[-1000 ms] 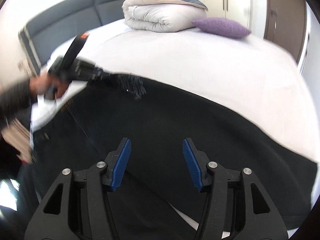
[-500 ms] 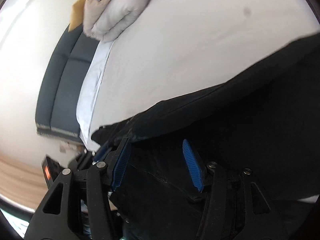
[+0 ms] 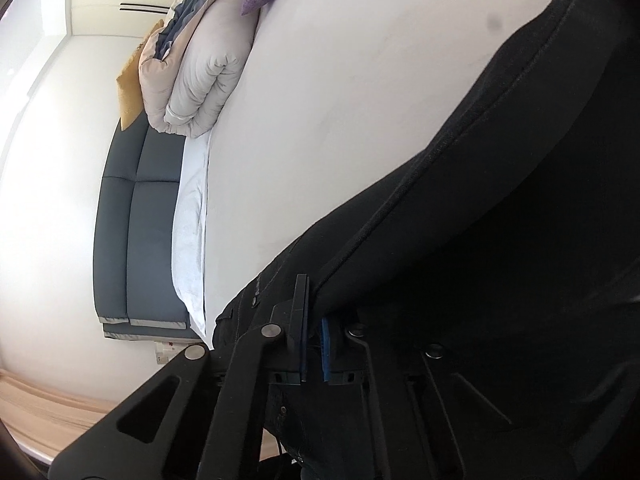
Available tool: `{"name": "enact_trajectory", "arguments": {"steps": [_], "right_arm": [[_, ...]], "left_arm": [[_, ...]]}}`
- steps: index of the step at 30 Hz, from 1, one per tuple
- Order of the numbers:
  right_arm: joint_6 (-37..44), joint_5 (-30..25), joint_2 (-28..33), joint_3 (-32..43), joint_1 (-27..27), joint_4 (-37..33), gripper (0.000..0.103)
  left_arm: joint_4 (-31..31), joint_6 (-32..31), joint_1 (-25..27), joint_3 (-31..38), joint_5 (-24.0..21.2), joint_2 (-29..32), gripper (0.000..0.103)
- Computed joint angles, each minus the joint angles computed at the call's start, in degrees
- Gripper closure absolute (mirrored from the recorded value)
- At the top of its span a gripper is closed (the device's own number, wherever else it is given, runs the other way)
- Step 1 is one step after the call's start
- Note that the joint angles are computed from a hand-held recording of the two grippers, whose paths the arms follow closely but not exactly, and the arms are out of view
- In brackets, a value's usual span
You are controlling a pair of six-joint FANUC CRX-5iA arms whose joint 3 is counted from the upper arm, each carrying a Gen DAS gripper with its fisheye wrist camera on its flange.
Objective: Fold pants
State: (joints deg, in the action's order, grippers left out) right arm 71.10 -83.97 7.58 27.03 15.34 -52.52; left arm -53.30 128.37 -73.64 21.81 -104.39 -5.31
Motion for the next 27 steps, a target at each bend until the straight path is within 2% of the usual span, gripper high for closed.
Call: {"name": "enact_trajectory", "arguments": {"steps": [4,8,13,20,23,26,27], "right_arm": [[2.3,0.7,-6.0,-7.6,-0.1,2.0,0.101],[5.1,0.5,-12.5,-13.9,1.8,7.8,0.101],[5.1,-1.7,-20.7,-22.3,-1.1,5.5,0.101],[4.5,-5.8,-34.3,-33.6,-2.1,4.7,0.101],[2.2,-6.3,-39.5,-37.6,0.6,5.8,0.101],[-1.7,-5.4,-44.2,-41.0,6.4,8.1,0.101],[-3.8,-4.6,-46.0,-42.0,9.9,9.6,0.101]], "left_arm": [[-0.2,0.5,-2.4,0.8,-1.9,0.7,0.094],[0.0,1.0,-5.3,1.7,-3.4,1.9,0.094],[0.7,2.2,-9.6,1.9,-5.9,3.4,0.094],[3.1,4.9,-13.9,1.6,-9.0,4.0,0.094],[3.6,5.8,-15.1,1.7,-11.1,4.6,0.094],[3.8,6.9,-16.0,1.3,-13.3,4.9,0.094],[3.9,7.6,-16.3,1.0,-13.8,4.8,0.094]]}}
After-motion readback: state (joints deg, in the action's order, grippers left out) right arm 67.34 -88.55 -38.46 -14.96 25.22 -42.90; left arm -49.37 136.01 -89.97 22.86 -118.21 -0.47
